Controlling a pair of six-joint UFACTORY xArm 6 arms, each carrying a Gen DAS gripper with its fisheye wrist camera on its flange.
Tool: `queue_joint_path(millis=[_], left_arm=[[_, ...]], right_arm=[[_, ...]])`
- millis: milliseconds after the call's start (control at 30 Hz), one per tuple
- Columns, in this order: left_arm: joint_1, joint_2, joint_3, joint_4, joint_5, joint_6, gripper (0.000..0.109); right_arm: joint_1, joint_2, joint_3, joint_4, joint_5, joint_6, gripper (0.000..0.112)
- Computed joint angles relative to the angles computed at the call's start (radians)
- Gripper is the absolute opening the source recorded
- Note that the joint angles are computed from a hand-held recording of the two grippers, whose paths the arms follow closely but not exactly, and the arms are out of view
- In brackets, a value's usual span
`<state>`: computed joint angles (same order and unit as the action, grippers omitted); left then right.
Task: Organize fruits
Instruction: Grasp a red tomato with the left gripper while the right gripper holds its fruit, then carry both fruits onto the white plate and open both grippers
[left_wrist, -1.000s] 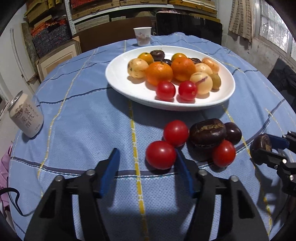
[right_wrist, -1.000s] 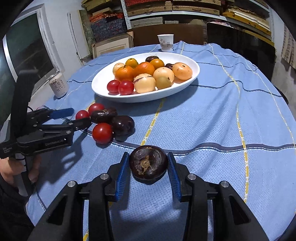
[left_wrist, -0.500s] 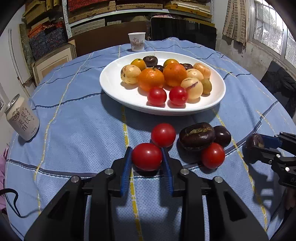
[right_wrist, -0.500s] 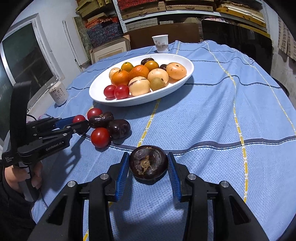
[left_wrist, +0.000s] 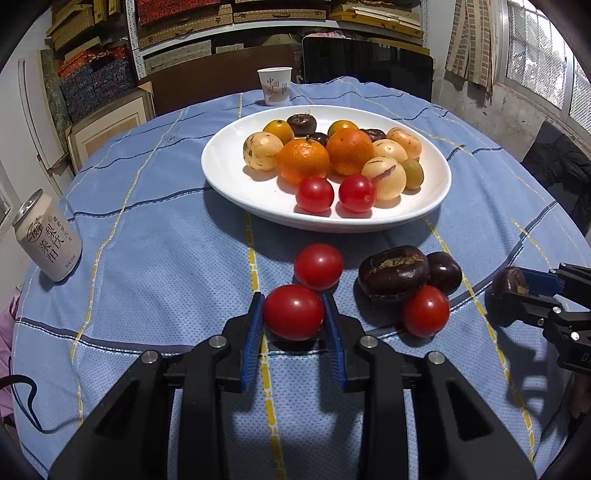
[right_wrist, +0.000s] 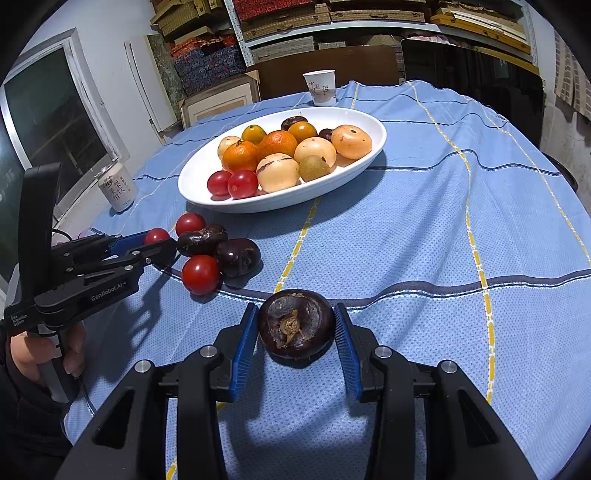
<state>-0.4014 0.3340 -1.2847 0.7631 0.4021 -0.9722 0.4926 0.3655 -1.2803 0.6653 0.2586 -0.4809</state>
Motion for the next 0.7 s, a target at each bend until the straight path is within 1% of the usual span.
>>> queue_joint_path(millis=[267, 500, 700], left_arm=[[0.001, -0.012, 0.01, 0.037, -0.004, -0.039, 0.031], [-0.006, -0.061, 0.049, 0.134, -0.033, -0.134, 0.031], [-0.015, -0.097, 0.081, 0.135, -0.052, -0.155, 0.031]], right_arm=[[0.0, -0.004, 0.005, -0.008, -0.011, 0.015, 0.042], [0.003, -0.009, 0.016, -0.022, -0.032, 0.026, 0.042], [0.012, -0.019, 0.031, -0.001, -0.068, 0.0, 0.042]])
